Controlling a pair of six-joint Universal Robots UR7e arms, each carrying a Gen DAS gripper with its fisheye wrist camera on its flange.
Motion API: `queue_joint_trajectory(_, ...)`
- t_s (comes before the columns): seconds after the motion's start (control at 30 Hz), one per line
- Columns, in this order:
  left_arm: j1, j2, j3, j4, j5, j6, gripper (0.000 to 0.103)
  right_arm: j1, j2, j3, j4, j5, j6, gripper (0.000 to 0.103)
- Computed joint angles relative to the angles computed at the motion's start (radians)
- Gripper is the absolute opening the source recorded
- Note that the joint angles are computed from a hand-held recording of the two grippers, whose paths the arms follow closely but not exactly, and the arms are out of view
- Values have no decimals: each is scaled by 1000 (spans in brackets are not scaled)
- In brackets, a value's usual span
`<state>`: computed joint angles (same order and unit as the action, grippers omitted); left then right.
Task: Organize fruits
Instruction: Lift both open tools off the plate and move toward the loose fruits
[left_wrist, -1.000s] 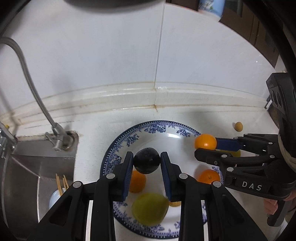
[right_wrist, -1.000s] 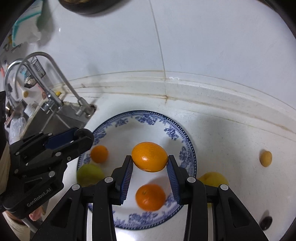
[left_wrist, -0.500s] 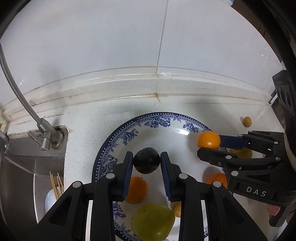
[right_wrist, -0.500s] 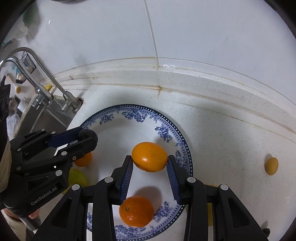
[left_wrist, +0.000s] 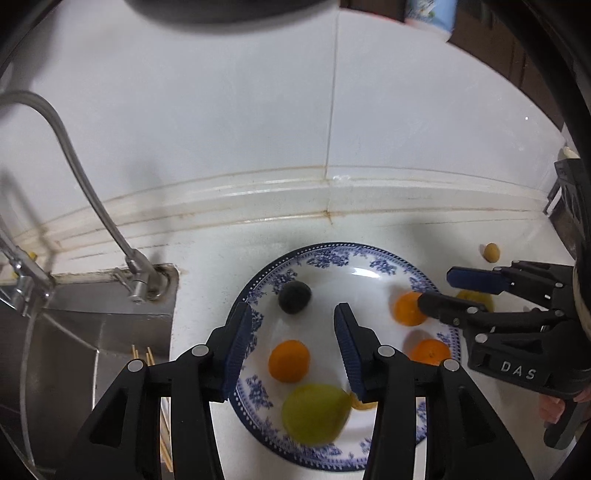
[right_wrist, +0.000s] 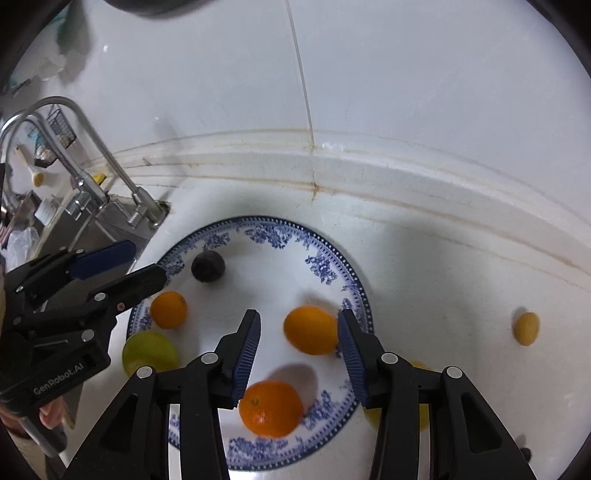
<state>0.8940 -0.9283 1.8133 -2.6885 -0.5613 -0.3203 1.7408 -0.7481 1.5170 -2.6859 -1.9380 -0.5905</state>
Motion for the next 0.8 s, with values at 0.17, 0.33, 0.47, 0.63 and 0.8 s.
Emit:
queue_joint_trajectory(0.17, -57, -13, 53, -80, 36, 20, 51, 5, -74, 86, -84, 34, -27, 45)
queue_joint_trajectory(0.33, -115, -21, 96, -166, 65, 34, 59, 9, -142, 169, -194, 50, -52, 54)
queue_joint_trajectory(0.47, -159, -22, 126, -225, 79, 41, 61, 7, -202, 226, -243, 66, -70, 54)
queue_joint_trajectory(0.63, -216, -7, 150, -283, 109, 50, 67, -3, -276, 291, -296, 93, -86, 57)
queue_joint_trajectory(0.8, -264, 21, 152, -317, 122, 52, 70, -20, -352, 354, -339, 114, -95, 57)
